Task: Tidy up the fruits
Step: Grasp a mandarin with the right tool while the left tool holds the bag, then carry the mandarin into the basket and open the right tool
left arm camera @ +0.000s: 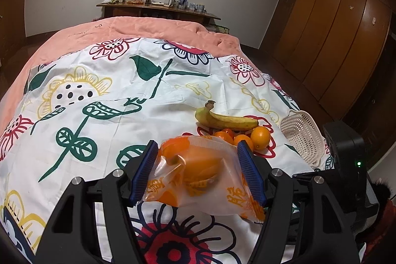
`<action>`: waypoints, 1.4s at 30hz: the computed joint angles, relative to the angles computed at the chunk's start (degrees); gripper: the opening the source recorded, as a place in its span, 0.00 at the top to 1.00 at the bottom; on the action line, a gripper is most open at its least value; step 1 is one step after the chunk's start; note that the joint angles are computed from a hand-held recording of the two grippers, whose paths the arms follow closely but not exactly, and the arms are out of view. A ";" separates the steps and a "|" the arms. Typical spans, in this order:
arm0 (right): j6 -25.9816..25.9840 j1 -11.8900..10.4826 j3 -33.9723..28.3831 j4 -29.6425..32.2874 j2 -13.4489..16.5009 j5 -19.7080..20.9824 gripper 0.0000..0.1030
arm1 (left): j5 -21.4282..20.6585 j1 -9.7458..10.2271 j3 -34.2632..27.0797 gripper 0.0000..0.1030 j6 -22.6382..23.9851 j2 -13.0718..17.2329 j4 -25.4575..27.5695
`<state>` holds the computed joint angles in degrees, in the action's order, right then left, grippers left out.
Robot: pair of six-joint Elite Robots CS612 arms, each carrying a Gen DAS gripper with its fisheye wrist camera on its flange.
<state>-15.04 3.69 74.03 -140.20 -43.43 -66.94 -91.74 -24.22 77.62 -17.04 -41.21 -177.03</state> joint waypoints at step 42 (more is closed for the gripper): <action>24.00 -10.71 9.95 -22.23 -4.08 -3.62 0.60 | -0.78 -1.76 -1.65 0.34 2.58 0.38 3.36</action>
<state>8.96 -7.01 83.98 -162.43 -47.51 -70.56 -92.53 -25.98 75.97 -14.46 -40.84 -173.67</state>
